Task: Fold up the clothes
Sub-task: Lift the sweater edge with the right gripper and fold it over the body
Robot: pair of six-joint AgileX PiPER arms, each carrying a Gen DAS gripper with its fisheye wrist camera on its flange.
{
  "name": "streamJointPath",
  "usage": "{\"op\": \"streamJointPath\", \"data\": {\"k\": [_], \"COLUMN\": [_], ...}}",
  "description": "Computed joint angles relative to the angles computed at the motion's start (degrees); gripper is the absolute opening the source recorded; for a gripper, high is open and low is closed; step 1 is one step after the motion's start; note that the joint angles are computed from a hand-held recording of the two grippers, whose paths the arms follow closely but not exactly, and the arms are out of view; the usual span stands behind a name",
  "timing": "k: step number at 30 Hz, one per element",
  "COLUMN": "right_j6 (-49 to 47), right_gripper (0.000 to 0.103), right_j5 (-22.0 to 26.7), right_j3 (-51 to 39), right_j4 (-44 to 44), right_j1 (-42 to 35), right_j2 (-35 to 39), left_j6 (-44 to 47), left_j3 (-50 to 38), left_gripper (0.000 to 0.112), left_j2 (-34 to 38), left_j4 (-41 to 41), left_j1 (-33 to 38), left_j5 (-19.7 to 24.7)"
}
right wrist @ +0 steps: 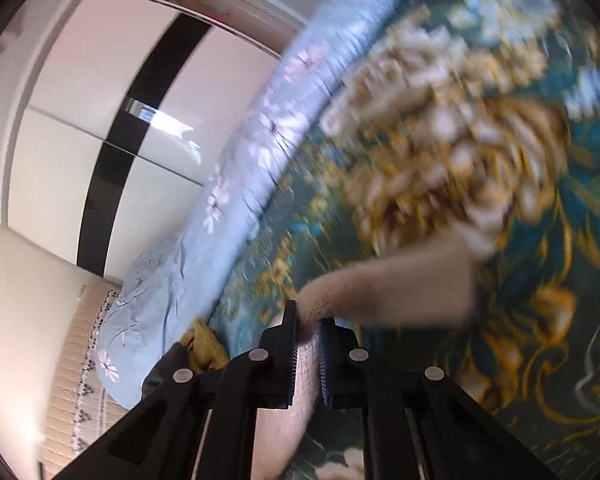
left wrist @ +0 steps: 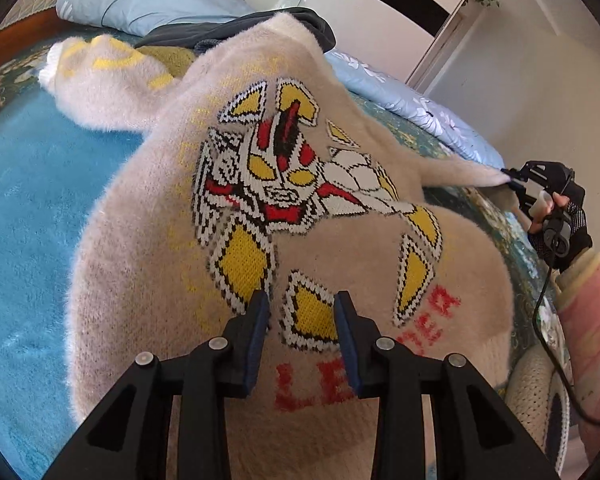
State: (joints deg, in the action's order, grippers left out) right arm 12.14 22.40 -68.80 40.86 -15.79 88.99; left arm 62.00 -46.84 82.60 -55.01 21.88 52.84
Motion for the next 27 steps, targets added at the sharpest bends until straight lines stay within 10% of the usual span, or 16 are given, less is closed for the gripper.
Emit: {"op": "streamJointPath", "data": {"k": [9,17,27], "right_j6": [35.7,34.2,12.9], "right_gripper": [0.010,0.010,0.010], "right_j5": [8.9,27.5,41.3], "right_j3": [-15.4,-35.0,-64.1], "right_j4": [-51.4,-89.4,-81.2], "right_j1": [17.1,48.9,63.3], "right_j2": [-0.1,9.6,42.8], "left_j6": [7.0,6.0,1.3], "left_j3": [-3.4,-5.8,-6.8], "left_gripper": [0.042,0.046,0.046], "left_j2": [6.2,7.0,10.8], "left_j4": [-7.6,-12.9,-13.2], "left_j1": [11.7,21.2,25.7], "left_j5": [12.6,9.1,7.5]}}
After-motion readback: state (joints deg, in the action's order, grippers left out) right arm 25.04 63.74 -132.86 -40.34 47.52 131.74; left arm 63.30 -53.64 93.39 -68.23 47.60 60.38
